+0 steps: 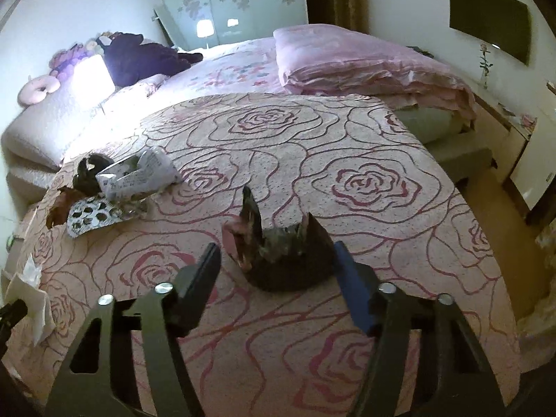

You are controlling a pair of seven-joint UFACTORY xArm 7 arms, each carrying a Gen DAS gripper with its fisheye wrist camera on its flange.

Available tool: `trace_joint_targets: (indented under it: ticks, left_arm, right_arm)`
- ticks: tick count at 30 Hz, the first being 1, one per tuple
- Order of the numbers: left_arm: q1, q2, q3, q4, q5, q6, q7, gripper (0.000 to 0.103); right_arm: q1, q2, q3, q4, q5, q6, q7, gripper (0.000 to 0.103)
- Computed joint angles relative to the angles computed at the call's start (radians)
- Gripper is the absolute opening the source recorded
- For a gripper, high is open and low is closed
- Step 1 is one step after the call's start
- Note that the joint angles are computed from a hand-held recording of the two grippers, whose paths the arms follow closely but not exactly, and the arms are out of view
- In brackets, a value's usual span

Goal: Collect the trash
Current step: 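Grasp the dark brown bag with the right tool while the left tool holds the tissue, then carry the tissue and dark bag over the pink wastebasket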

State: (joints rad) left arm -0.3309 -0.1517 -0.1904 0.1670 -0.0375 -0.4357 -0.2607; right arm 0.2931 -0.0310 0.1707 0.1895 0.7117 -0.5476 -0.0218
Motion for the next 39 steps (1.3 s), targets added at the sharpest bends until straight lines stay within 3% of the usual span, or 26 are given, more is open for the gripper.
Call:
trace_joint_targets:
  ticks: [3, 18, 26, 39]
  left_arm:
    - [0.001, -0.008, 0.01, -0.008, 0.013, -0.002, -0.009, 0.013]
    - [0.021, -0.069, 0.032, -0.058, 0.051, 0.001, -0.037, 0.013]
    - [0.035, -0.137, 0.071, -0.101, 0.083, 0.016, -0.056, 0.013]
    - [0.065, -0.278, 0.148, -0.161, 0.133, 0.068, -0.052, 0.013]
  right_arm:
    - [0.009, -0.001, 0.007, -0.002, -0.007, 0.005, 0.01, 0.049]
    - [0.136, -0.041, 0.114, -0.044, 0.022, -0.036, 0.099, 0.048]
    - [0.228, -0.024, 0.175, 0.024, 0.135, -0.02, 0.007, 0.048]
    - [0.368, 0.056, 0.174, 0.193, 0.315, -0.006, -0.217, 0.047]
